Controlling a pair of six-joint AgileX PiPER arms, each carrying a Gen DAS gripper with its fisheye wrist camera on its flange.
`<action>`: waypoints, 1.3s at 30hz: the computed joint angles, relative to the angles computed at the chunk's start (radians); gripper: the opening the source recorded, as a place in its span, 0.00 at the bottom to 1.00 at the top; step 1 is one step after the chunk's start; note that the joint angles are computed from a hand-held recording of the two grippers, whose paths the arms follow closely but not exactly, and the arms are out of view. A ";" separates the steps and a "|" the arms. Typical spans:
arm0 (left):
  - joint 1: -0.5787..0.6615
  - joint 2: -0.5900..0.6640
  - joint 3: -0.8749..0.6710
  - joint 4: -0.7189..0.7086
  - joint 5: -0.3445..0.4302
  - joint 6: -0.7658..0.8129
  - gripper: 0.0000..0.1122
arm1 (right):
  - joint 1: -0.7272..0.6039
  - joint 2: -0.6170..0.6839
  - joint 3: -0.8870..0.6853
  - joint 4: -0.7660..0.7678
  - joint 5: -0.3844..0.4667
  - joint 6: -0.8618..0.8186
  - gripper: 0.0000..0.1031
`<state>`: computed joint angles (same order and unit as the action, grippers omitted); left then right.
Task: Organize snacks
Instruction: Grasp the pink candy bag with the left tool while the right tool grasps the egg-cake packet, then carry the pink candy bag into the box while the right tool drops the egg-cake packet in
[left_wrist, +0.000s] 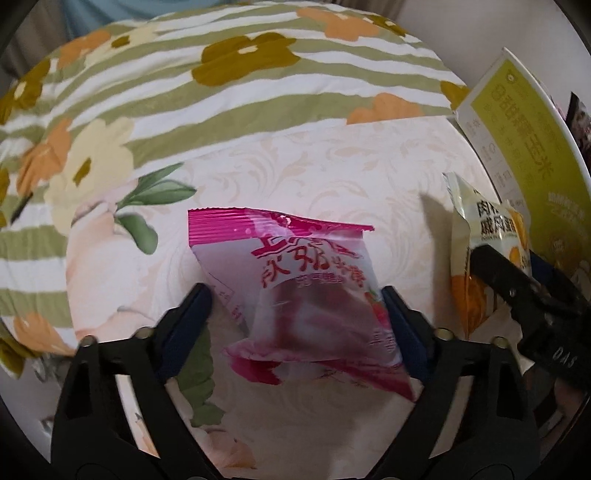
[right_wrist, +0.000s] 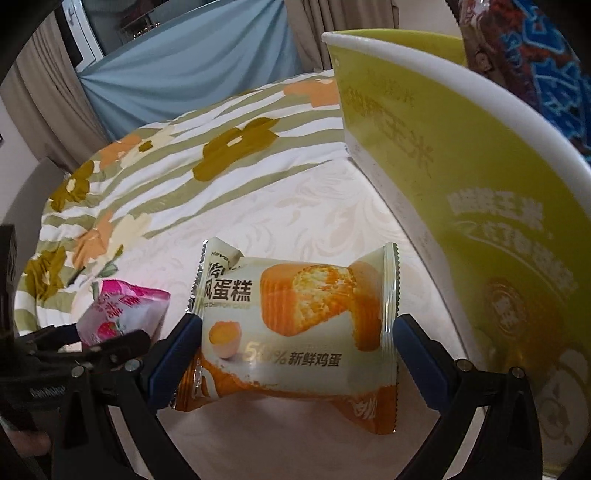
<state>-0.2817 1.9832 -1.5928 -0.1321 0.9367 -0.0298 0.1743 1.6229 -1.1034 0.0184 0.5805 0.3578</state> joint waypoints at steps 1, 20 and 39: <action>-0.005 0.000 -0.002 0.015 -0.001 -0.004 0.66 | -0.009 0.003 -0.001 0.030 -0.006 -0.022 0.99; 0.006 -0.089 0.071 0.014 -0.044 0.000 0.52 | -0.016 0.011 -0.017 0.186 0.001 -0.210 0.72; -0.040 -0.361 0.000 0.000 0.048 -0.048 0.52 | 0.018 -0.264 -0.132 0.113 0.228 -0.176 0.72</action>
<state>-0.3213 1.6224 -1.5925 -0.1319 0.9851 -0.0780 0.1925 1.3584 -1.2354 0.1316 0.8082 0.1820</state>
